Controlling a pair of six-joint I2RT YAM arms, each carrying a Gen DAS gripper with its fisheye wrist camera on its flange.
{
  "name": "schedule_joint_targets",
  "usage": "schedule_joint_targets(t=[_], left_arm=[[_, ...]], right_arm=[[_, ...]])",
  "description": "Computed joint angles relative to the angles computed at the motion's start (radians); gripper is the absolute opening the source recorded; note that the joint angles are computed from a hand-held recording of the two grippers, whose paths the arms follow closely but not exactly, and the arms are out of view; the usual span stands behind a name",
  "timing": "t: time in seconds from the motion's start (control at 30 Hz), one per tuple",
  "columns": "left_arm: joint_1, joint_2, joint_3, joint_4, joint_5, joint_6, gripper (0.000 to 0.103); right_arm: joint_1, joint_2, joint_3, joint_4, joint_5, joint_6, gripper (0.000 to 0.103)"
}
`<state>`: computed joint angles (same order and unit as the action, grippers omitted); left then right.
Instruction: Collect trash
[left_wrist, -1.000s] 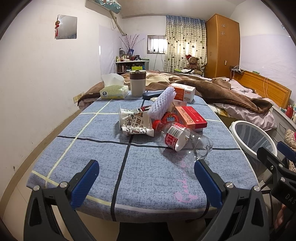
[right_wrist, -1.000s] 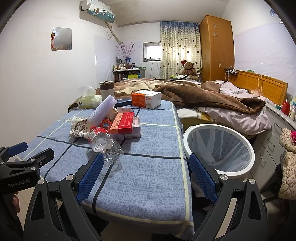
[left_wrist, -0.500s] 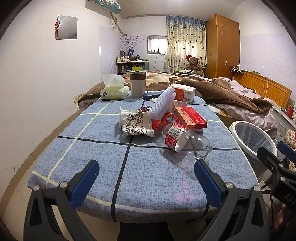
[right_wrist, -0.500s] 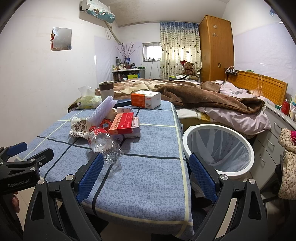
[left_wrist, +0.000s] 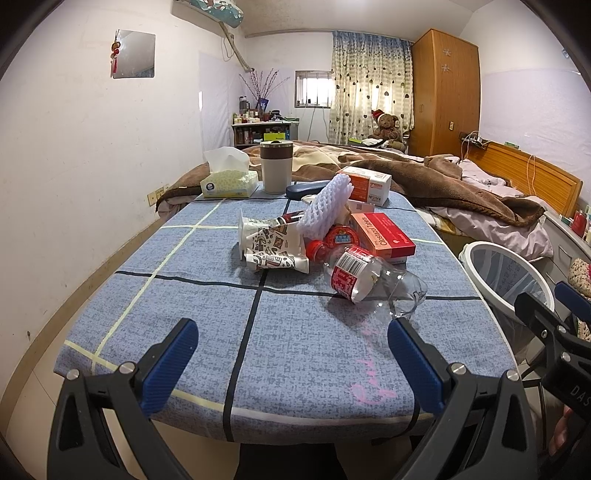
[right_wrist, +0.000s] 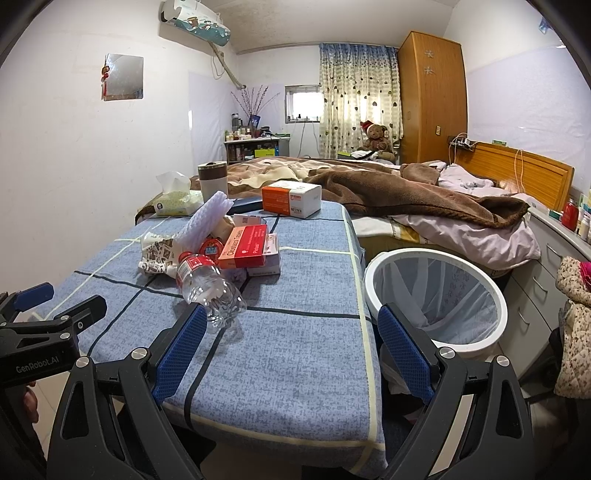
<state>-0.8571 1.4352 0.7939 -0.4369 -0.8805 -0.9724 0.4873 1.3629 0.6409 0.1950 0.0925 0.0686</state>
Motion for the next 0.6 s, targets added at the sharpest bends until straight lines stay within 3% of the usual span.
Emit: schedule_joint_targets(t=[0.6], left_arm=[[0.034, -0.003, -0.022, 0.035, 0.022, 0.024, 0.103]], right_arm=[[0.002, 0.009, 0.008, -0.003, 0.0, -0.004, 0.096]])
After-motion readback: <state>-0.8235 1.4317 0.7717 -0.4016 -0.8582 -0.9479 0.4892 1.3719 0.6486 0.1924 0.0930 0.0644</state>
